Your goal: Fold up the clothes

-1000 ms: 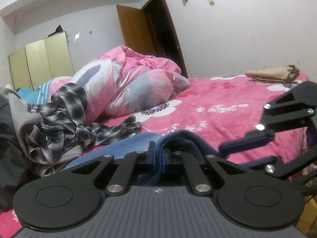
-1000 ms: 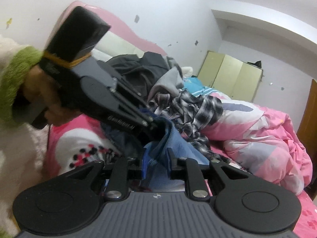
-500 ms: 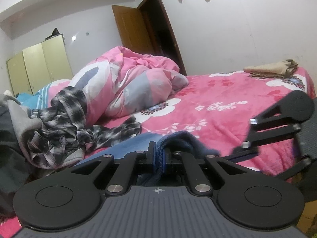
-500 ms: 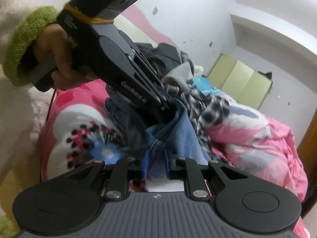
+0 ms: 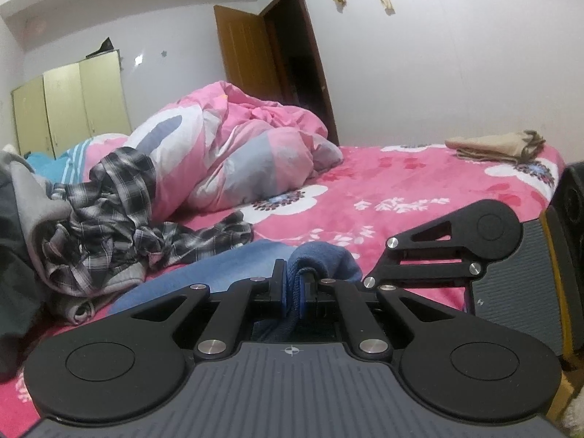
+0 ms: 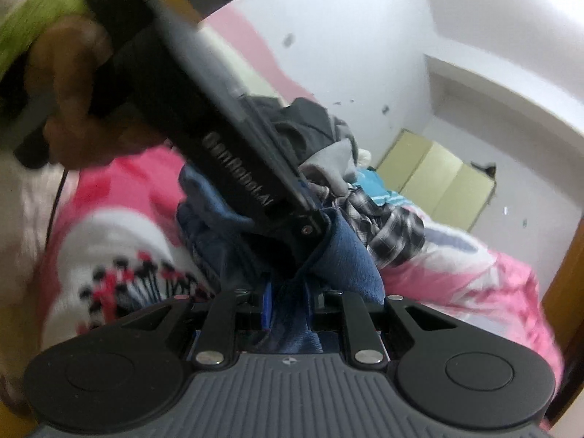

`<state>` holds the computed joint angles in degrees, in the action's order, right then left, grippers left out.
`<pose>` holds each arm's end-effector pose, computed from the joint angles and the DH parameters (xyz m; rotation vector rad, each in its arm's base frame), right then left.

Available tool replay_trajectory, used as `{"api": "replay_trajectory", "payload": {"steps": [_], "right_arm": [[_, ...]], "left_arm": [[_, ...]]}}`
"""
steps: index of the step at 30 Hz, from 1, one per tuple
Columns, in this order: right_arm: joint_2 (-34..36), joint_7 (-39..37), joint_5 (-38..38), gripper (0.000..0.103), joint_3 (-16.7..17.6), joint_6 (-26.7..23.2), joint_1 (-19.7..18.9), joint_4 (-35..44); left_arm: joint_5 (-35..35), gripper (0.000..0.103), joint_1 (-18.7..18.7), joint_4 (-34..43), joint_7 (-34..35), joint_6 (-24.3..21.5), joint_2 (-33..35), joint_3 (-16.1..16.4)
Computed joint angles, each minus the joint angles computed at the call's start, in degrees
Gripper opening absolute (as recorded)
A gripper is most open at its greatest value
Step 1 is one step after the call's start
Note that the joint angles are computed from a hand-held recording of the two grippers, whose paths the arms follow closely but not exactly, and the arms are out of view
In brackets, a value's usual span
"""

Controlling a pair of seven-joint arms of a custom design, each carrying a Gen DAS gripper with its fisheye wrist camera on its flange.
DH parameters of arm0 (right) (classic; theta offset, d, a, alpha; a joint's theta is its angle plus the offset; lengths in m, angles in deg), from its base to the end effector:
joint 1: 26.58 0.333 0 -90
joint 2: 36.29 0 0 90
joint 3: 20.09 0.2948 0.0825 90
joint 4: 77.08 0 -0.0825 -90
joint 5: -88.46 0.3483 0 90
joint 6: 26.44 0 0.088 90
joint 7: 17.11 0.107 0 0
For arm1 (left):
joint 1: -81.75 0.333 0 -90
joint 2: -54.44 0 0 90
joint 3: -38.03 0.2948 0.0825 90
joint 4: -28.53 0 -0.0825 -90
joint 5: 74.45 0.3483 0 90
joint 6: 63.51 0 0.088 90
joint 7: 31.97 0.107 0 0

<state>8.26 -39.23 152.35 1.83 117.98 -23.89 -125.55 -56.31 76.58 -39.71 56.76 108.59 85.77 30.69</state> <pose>0.7309 0.1721 0.5636 -1.7681 0.0831 -0.8582 0.6930 -0.1441 0.6171 -1.0978 1.6750 -1.0163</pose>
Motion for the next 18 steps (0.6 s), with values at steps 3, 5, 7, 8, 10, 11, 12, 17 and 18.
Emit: {"api": "replay_trajectory", "payload": {"steps": [3,5,7,8,10,11,12,17,18], "right_arm": [[2.03,9.26,-1.46,0.017,-0.93,-0.03,1.35,3.74],[0.7,7.42,-0.61,0.019,-0.05,3.2,1.26,0.7],[-1.87,2.17,1.26,0.023,0.97,6.78,0.58,-4.54],[-3.07,0.16,2.0,0.023,1.14,7.57,0.13,-6.72],[-4.67,1.23,1.49,0.024,-0.1,6.1,-0.36,-8.67],[-5.28,2.72,0.61,0.026,-1.06,4.71,-0.56,-9.15],[-6.01,3.26,0.1,0.03,-1.65,3.33,-1.02,-9.85],[-10.94,7.11,-1.36,0.037,-5.14,-2.22,-3.08,-14.92],[-11.41,10.02,-1.96,0.035,-6.05,-3.62,-3.28,-14.99]], "left_arm": [[-0.67,0.004,0.47,0.44,0.3,-0.09,0.25,-0.65],[-1.13,0.004,0.78,-0.08,0.62,-0.09,0.33,-1.07],[0.03,0.004,0.3,-1.99,1.18,0.73,-0.15,-0.38],[0.99,0.004,-0.22,-3.26,1.15,1.62,-0.55,0.41],[3.36,0.004,-1.64,-5.54,0.47,3.1,-1.46,2.51],[4.24,0.005,-2.07,-6.21,0.27,3.09,-1.76,3.1],[4.78,0.005,-2.22,-6.64,0.22,2.57,-1.99,3.3],[9.93,0.006,-4.79,-8.55,-3.37,3.49,-2.8,7.34],[10.07,0.006,-4.59,-8.35,-3.68,3.39,-2.7,7.09]]}}
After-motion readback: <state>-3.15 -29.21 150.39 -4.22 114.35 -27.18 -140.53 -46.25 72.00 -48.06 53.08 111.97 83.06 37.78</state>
